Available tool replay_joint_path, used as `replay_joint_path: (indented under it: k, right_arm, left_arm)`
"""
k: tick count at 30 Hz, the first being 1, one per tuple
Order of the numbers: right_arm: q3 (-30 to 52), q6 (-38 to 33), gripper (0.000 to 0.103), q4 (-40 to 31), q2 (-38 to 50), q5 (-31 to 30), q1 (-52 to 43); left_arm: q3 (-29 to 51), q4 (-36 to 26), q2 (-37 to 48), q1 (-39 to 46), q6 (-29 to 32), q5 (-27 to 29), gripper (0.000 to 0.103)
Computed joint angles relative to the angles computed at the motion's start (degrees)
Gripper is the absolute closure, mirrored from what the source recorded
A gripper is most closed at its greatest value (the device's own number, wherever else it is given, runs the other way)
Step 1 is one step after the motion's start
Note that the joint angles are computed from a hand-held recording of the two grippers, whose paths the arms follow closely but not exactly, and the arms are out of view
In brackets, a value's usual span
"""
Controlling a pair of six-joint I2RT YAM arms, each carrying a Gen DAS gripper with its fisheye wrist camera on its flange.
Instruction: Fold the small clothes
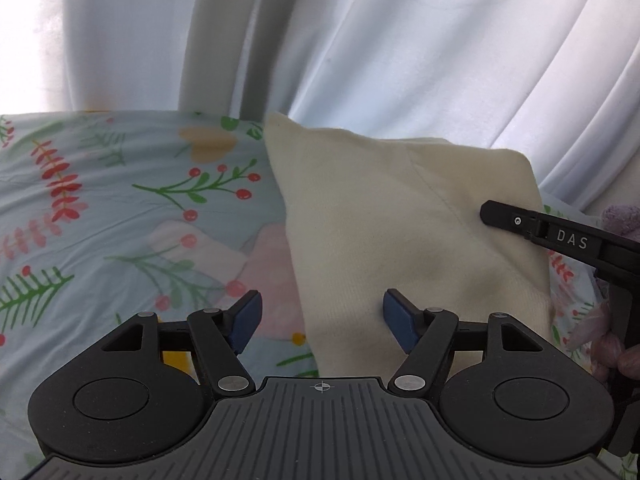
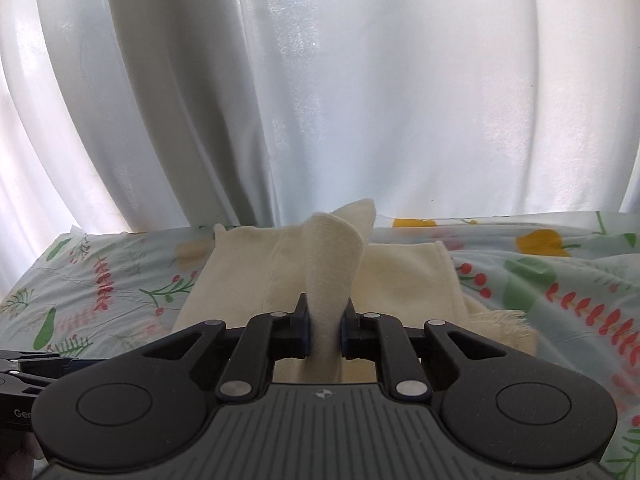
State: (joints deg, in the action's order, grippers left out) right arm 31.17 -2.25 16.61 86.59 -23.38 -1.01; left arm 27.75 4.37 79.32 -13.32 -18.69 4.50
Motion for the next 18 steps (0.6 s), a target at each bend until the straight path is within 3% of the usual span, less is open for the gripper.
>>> replay_joint_path:
  k: [6,10,12,16,18]
  right_arm:
    - [-0.7,-3.7,0.091,2.3,2.0,4.5,-3.6]
    - [0.2,-3.7,0.089,4.8,8.9,6.1,-5.3]
    - [0.7,-1.7,0.087,4.5,10.0,0.8,-8.8]
    - [2.9,-1.6,0.068,-5.9,8.1,-12.8,-16.5]
    - [2.2,-2.7,0.068,-7.9,7.6,-14.7,-17.0]
  left_arm:
    - [1.8,0.8,3.8,-3.2,-0.8,0.7,0.028]
    - [2.9,2.4,7.5,-4.6,-0.7,0.7,0.025]
    - [2.9,2.1,7.3,-5.1,-0.4,0.1,0.025]
    - [2.6,1.7,6.8,-4.2,-0.3,1.1,0.025]
    - [2.8,1.5,6.9,-4.4,-1.0,1.3,0.025]
